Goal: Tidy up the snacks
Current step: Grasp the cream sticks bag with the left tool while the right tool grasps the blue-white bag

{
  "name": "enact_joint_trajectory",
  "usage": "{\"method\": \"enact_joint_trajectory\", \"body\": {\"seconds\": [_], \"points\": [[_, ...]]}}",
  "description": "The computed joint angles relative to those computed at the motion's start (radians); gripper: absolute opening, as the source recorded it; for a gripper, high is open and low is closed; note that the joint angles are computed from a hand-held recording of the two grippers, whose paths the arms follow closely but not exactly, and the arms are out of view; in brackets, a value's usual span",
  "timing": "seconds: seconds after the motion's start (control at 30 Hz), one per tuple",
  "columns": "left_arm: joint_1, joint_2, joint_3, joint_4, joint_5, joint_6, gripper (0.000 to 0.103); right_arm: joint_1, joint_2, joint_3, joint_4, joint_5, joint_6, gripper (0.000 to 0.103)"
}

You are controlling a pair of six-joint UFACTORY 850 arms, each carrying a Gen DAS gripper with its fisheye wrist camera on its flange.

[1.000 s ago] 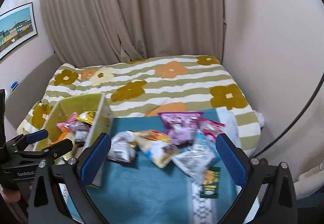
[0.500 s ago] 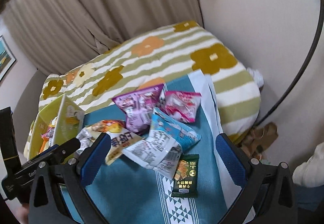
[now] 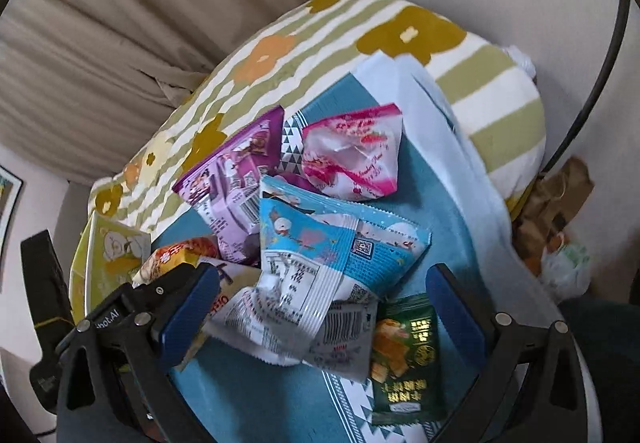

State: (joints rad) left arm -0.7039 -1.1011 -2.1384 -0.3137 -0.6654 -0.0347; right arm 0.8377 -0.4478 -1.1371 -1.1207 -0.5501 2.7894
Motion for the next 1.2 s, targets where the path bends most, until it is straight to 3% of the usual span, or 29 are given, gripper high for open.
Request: {"method": "enact_joint_trajectory", "body": {"seconds": [0.03, 0.1, 0.23, 0.27, 0.43, 0.57, 0.77, 0.97, 1.2], "points": [[0.0, -0.004, -0.005, -0.007, -0.007, 0.011, 0.099, -0.004, -0.005, -0.001, 0.001, 0.008, 0.005, 0.103], [-0.001, -0.015, -0.02, -0.002, -0.026, 0.01, 0.079, -0.009, -0.011, -0.003, 0.001, 0.021, 0.011, 0.103], [0.004, -0.014, -0.014, -0.016, -0.028, 0.025, 0.07, -0.019, -0.026, -0.012, 0.007, 0.036, -0.006, 0.103], [0.006, -0.011, -0.008, -0.03, -0.026, 0.04, 0.059, -0.022, -0.028, -0.011, 0.009, 0.042, -0.008, 0.103], [0.007, 0.004, 0.014, -0.026, -0.022, 0.06, 0.057, -0.03, -0.041, -0.015, 0.014, 0.06, 0.0, 0.102], [0.003, 0.03, 0.051, -0.023, -0.008, 0.079, 0.056, -0.036, -0.05, -0.017, 0.013, 0.08, 0.003, 0.089], [-0.004, 0.054, 0.087, -0.015, 0.012, 0.093, 0.056, -0.037, -0.054, -0.013, -0.031, 0.098, 0.036, 0.088], [-0.011, 0.096, 0.154, -0.013, 0.051, 0.105, 0.056, -0.019, -0.055, -0.018, -0.077, 0.085, 0.052, 0.066], [-0.019, 0.194, 0.286, -0.024, 0.126, 0.137, 0.056, 0.015, -0.033, -0.017, -0.088, 0.039, 0.038, 0.057]]}}
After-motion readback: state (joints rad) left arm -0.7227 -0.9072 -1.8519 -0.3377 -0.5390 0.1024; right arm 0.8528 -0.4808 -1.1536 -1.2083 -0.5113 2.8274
